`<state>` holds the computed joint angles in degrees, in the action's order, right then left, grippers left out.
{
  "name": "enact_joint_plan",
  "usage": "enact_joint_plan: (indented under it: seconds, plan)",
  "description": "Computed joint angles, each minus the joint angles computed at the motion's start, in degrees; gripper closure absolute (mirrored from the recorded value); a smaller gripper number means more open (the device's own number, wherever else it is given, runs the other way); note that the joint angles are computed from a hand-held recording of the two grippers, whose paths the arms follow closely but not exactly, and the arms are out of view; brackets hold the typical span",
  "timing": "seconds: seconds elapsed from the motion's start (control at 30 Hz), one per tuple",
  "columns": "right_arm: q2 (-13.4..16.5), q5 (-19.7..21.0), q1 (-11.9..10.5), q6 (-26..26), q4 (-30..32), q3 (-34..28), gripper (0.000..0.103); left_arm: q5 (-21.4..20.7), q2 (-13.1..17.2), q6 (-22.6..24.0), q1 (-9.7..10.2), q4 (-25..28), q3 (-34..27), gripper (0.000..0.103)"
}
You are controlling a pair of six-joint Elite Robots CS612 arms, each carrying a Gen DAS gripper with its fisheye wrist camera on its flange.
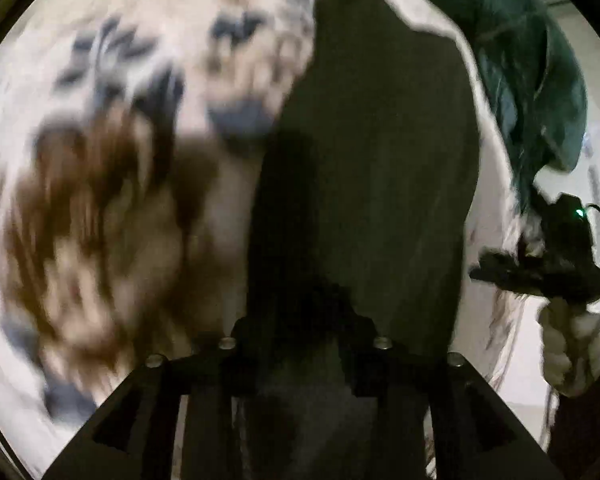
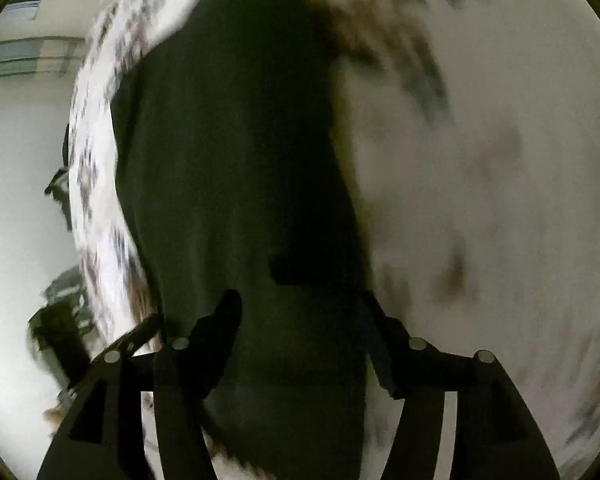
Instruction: Fold small clothes
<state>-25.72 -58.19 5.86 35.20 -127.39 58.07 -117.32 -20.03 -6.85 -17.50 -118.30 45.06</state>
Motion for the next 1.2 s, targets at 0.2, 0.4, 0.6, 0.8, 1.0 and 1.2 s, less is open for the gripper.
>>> enact_joint_plan:
  seconds: [0.2, 0.4, 0.6, 0.8, 1.0, 1.2]
  plan:
    - [-5.8, 8.6, 2.2, 1.7, -1.1, 15.9, 0.041, 10.8, -5.1, -7.6, -0.59, -12.5, 10.6, 0.103]
    - [-8.5, 5.0, 4.6, 8.0, -13.0, 24.1, 0.094, 9.6, -9.1, -13.1, 0.75, -13.3, 15.3, 0.099]
    - [-10.1, 2.5, 5.5, 7.0, -15.5, 24.5, 0.094, 6.7, -13.3, -10.2, 0.66, -14.0, 22.7, 0.052]
    - [-8.9, 6.1, 6.8, 8.2, -12.0, 24.0, 0.048, 1.2, -12.1, -12.9, 0.85, -13.8, 24.2, 0.052]
    - [-11.0, -0.3, 8.5, 18.0, -17.3, 27.1, 0.095, 0.0, -12.5, -11.5, 1.0, -16.2, 25.0, 0.055]
    - [-10.6, -0.9, 9.0, 17.1, -13.7, 25.4, 0.09, 1.4, -11.9, -11.3, 0.71, -18.3, 24.3, 0.098]
